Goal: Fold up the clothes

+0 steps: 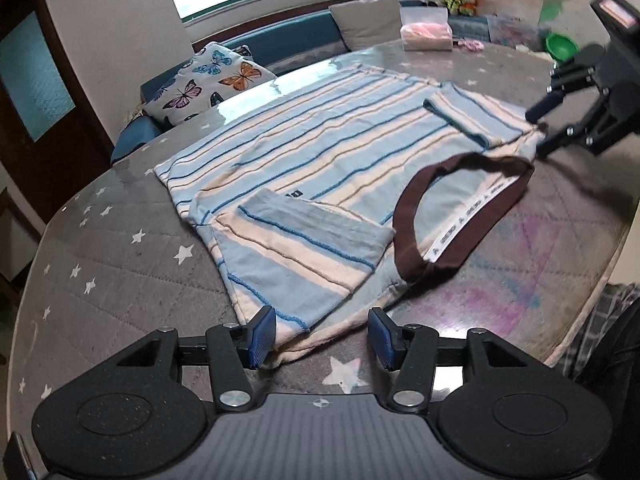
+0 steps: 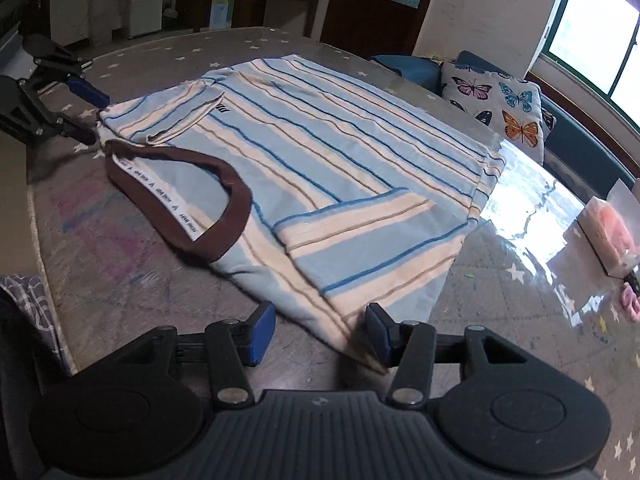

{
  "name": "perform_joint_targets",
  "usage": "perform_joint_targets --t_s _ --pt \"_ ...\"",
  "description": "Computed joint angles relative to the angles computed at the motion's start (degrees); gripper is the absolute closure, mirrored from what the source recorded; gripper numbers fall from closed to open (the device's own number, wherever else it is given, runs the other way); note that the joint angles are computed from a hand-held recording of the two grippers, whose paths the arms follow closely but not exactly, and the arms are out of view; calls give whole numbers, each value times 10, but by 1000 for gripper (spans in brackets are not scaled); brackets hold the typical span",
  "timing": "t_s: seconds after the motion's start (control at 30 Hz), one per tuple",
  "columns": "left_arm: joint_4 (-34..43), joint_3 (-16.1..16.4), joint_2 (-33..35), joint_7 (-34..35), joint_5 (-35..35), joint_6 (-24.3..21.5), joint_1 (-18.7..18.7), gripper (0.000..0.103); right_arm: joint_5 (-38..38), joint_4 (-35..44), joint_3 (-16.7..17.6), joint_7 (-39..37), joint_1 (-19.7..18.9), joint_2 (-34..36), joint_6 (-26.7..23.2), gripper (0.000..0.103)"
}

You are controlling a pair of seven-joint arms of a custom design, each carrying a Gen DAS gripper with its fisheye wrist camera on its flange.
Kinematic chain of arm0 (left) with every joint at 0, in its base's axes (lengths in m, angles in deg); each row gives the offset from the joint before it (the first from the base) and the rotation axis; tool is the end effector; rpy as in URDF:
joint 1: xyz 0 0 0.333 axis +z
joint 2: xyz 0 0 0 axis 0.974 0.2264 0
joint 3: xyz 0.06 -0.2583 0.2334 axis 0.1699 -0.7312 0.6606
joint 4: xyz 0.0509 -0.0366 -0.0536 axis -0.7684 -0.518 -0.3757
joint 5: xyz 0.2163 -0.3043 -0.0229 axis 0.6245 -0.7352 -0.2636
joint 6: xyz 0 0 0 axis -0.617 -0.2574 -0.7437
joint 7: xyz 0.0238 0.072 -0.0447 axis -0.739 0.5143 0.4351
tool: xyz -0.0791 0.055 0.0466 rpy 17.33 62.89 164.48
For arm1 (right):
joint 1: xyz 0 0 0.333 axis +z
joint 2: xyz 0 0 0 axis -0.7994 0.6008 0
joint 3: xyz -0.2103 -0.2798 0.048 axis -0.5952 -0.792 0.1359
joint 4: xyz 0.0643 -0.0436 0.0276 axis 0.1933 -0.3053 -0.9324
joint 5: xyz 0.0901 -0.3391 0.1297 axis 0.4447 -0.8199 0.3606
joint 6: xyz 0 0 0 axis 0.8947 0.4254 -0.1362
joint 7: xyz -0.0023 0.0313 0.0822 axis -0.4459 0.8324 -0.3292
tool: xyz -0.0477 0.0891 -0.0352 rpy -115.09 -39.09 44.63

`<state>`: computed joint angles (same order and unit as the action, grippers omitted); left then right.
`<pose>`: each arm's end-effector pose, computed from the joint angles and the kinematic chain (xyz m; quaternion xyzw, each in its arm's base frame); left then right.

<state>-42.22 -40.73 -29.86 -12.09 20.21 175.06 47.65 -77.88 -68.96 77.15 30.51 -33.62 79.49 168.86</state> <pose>0.5020 -0.4412 0.4672 -0.3958 0.8417 -0.2562 0.2631 0.4784 0.2347 0.4902 -0.8643 0.3670 -0.2231 0.2617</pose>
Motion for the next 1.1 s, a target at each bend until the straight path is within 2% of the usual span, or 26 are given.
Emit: perform_joint_targets --t_s 0.03,0.2,0.27,0.37,0.43,0.6,0.67,0.83,0.97,1.1 --pt "0 -2 1 9 -4 2 3 49 2 4 -1 -4 0 3 -2 53" --pt "3 -11 10 61 -32 11 17 50 112 18 -12 -108 11 8 -29 55" --pt "4 -18 12 93 -54 16 26 52 140 25 -13 -138 11 10 -38 65" --pt "7 -35 16 160 -103 19 44 55 113 32 -12 -108 4 17 -37 80" --pt "10 -47 19 203 -142 19 56 56 117 37 -12 -105 3 21 -39 85" --pt "17 -65 28 278 -224 21 72 74 118 32 -10 -111 3 23 -24 87" --pt "23 -62 31 285 -238 18 66 91 110 28 -9 -99 3 23 -16 92" --pt "17 -9 21 210 -177 35 16 97 44 16 -8 -19 1 17 12 98" --pt "-12 31 -10 88 -94 68 -15 98 24 -4 -4 11 -1 -3 39 99" --pt "-44 60 -50 -55 25 83 -42 98 31 -29 3 17 0 -38 47 99"
